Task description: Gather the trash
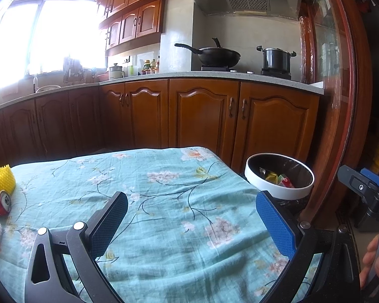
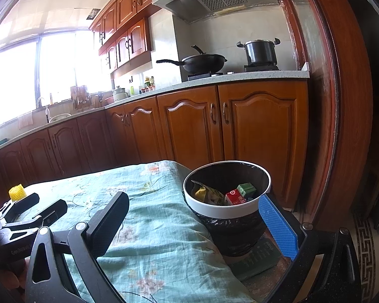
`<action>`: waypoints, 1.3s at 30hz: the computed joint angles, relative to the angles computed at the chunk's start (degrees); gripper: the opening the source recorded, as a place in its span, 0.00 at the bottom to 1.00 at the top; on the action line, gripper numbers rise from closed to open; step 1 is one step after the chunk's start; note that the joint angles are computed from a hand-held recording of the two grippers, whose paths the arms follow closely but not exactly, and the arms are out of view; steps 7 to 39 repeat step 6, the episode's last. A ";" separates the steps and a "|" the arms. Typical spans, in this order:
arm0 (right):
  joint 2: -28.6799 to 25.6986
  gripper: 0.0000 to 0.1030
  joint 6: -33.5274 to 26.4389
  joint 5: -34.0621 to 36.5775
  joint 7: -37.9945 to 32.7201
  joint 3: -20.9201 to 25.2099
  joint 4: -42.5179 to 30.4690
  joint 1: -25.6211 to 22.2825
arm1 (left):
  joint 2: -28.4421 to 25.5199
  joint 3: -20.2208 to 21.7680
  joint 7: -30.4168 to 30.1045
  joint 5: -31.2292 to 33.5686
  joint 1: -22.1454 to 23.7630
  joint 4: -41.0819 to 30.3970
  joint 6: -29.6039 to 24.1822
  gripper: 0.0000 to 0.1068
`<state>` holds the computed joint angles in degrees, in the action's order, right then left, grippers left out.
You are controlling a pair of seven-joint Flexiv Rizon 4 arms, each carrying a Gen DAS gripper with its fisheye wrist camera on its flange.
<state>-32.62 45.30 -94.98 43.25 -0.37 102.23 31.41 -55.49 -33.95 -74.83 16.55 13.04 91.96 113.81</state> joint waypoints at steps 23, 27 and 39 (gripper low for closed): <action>-1.61 1.00 2.85 1.29 -0.74 -0.17 -1.63 -0.66 | 0.16 -0.23 0.25 -0.97 0.30 -0.50 -2.35 0.96; -1.61 1.00 2.85 1.29 -0.74 -0.17 -1.63 -0.66 | 0.16 -0.23 0.25 -0.97 0.30 -0.50 -2.35 0.96; -1.61 1.00 2.85 1.29 -0.74 -0.17 -1.63 -0.66 | 0.16 -0.23 0.25 -0.97 0.30 -0.50 -2.35 0.96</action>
